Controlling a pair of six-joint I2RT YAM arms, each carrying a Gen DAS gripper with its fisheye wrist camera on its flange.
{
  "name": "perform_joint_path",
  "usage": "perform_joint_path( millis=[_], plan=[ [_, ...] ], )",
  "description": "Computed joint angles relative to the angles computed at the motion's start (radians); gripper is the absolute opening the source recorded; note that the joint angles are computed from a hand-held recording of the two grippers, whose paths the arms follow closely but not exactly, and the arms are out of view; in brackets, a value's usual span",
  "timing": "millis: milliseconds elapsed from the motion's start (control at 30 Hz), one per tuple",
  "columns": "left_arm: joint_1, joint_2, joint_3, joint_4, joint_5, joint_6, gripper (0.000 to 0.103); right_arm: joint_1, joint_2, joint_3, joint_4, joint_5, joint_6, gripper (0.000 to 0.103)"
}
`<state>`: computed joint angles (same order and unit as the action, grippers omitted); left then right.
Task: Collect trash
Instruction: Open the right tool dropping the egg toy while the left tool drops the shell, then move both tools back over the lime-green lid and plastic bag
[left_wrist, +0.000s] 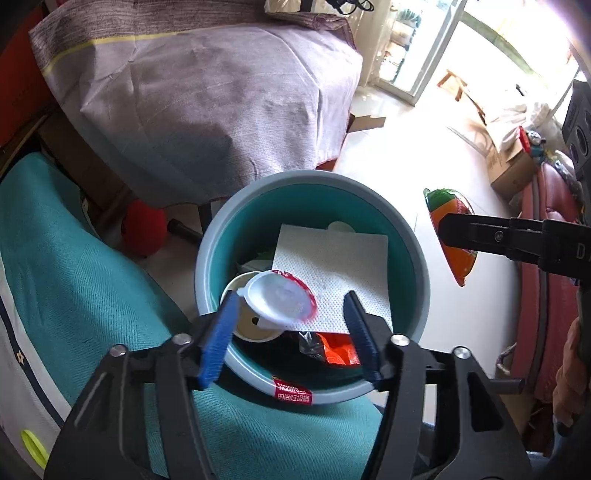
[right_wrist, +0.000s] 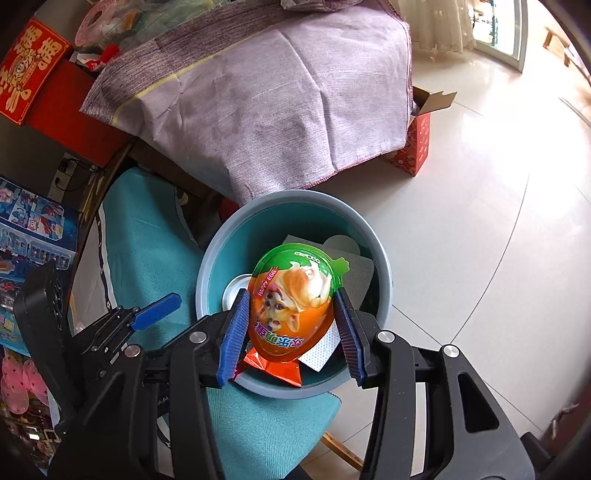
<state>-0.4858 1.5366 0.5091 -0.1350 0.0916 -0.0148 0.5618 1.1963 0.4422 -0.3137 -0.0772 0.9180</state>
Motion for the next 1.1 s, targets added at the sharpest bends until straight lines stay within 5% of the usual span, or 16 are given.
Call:
perform_joint_path(
  millis=[300, 433, 533, 567, 1100],
  plan=[
    [0.095, -0.103, -0.046, -0.044, 0.022, 0.052, 0.091, 0.041, 0.155, 0.059, 0.083, -0.021, 0.002, 0.045],
    [0.149, -0.153, -0.062, -0.077, 0.065, 0.067, 0.093, 0.065, 0.189, 0.102, 0.071, -0.003, 0.001, 0.046],
    [0.167, -0.185, -0.073, -0.095, 0.069, 0.075, 0.093, 0.080, 0.200, 0.121, 0.064, 0.004, 0.011, 0.075],
    [0.174, -0.194, -0.076, -0.101, 0.073, 0.079, 0.093, 0.087, 0.201, 0.125, 0.060, 0.008, 0.016, 0.076],
    [0.322, -0.426, -0.126, -0.271, 0.146, 0.175, 0.095, 0.215, 0.196, 0.203, -0.058, 0.069, 0.138, 0.085]
  ],
)
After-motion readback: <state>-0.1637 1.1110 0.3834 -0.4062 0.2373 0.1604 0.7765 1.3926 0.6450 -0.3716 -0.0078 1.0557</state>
